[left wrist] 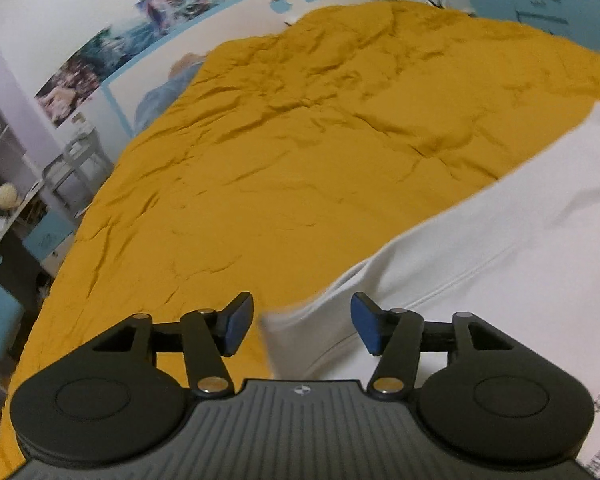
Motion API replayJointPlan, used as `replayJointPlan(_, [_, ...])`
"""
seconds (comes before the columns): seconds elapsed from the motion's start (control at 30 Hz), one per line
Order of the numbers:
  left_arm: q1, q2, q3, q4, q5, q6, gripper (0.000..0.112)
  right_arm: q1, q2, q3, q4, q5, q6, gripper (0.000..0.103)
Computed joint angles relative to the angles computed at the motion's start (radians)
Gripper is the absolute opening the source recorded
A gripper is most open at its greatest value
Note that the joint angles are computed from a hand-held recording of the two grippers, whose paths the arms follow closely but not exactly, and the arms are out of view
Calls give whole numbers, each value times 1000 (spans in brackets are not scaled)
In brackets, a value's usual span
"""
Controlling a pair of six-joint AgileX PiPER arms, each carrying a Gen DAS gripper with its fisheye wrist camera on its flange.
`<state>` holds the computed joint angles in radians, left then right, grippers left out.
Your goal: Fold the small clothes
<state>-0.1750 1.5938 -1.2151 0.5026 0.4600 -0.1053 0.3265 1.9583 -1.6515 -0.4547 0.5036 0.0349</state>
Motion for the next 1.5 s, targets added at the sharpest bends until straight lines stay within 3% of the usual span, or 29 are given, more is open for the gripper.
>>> replayJointPlan(0.2, [38,-132,-1,-161,100,131,72,-10,-152,101,88,51,4,47])
replayJointPlan(0.33, [95,-208,-22,-384,191,273,72,-12,-281,176,216,110,-76,47])
replayJointPlan(0.5, [133,-356,52,-518,288,322,72,-10,-433,279,352,204,-50,46])
replayJointPlan(0.53, [138,-387,79,-534,291,326,72,-1,-458,298,356,228,-29,44])
replayJointPlan(0.6, [128,-451,142,-524,302,291,71,17,-512,353,358,251,19,23])
replayJointPlan(0.8, [112,-589,340,-527,288,218,40,109,-676,609,258,200,242,19])
replayJointPlan(0.9, [119,-636,425,-537,277,191,33,160,-735,740,117,191,449,19])
replayJointPlan(1.0, [86,-638,490,-465,266,79,27,150,-776,842,138,156,513,14])
replayJointPlan(1.07, [55,-650,539,-418,243,21,26,168,-790,911,111,124,579,11])
replayJointPlan(1.2, [-75,-657,649,-181,184,-196,25,228,-815,1046,-52,42,791,7])
replayJointPlan(1.27, [-23,-648,664,-245,144,-131,25,208,-828,1091,-61,-9,816,7])
replayJointPlan(1.37, [59,-624,645,-377,134,8,25,113,-823,1103,94,-80,649,7])
replayJointPlan(1.43, [32,-624,635,-338,147,-33,24,122,-817,1090,86,-65,650,6])
replayJointPlan(1.5, [-2,-635,628,-284,160,-88,24,197,-803,1052,-29,11,736,6])
